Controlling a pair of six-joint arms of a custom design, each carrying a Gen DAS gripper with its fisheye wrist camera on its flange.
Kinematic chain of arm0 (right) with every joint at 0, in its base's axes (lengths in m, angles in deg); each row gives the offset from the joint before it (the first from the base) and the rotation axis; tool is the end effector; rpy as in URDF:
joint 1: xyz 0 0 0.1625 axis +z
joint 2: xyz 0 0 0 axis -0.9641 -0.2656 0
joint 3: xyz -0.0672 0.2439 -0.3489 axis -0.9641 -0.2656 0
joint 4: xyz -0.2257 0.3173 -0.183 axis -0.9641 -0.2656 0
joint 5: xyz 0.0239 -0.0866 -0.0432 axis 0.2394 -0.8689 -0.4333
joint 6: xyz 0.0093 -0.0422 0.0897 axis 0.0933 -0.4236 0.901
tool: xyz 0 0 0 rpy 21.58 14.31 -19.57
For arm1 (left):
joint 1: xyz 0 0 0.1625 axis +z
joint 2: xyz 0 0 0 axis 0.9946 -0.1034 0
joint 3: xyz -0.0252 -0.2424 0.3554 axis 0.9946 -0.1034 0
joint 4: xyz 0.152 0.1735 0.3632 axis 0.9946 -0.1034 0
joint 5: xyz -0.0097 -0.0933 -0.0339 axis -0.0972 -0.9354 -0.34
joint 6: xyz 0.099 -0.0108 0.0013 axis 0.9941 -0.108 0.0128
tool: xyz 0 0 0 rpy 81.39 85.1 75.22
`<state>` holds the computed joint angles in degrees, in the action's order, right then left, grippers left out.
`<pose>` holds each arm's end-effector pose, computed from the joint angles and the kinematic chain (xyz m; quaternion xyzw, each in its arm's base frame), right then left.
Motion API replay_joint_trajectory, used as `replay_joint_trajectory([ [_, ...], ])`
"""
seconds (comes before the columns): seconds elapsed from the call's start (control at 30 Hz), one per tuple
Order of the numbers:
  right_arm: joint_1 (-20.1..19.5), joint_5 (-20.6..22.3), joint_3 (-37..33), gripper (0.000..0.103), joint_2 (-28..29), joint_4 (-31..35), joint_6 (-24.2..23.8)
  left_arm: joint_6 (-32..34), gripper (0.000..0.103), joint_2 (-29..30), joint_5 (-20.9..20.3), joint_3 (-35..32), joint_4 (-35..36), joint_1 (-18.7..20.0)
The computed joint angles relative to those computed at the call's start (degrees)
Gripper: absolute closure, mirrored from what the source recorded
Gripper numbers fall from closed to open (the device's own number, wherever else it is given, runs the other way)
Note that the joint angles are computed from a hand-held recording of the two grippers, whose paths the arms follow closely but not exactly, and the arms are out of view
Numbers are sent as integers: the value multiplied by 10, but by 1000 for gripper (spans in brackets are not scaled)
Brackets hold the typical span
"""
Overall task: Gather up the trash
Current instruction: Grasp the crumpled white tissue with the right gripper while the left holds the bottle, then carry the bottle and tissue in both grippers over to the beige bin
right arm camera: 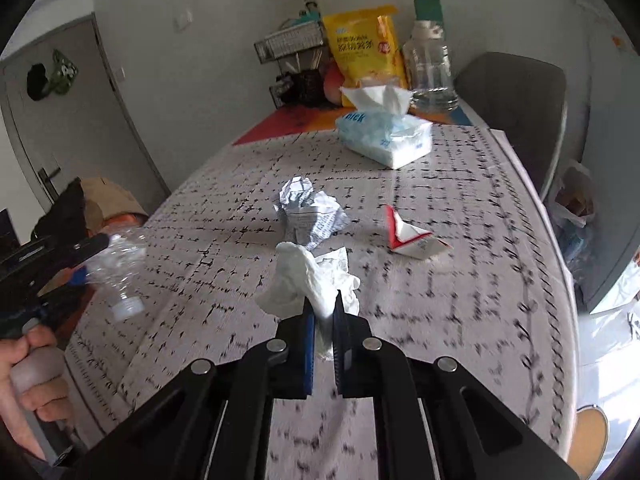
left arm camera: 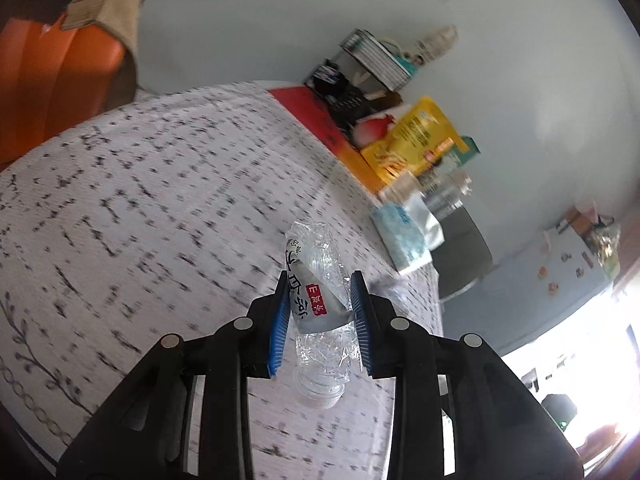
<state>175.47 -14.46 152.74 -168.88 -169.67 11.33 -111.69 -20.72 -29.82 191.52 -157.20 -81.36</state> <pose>0.1760 -0.3297 0.4490 0.2736 -0.9167 0.2525 0.1451 -0.3919 -0.2391 0.1574 -0.1409 0.8262 -0.5371 0.0952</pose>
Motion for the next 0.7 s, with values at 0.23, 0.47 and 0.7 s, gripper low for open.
replay_joint_trajectory([
  [0.23,-45,15,-6,95,-75,31,-8,153,74,86,-6,-33,-174,15],
  [0.47,-141,51,-28,94,-145,49,-21,289,74,168,-25,-76,-314,28],
  [0.7,-282,120,-52,94,-197,72,-67,384,74,237,-53,-126,-407,42],
])
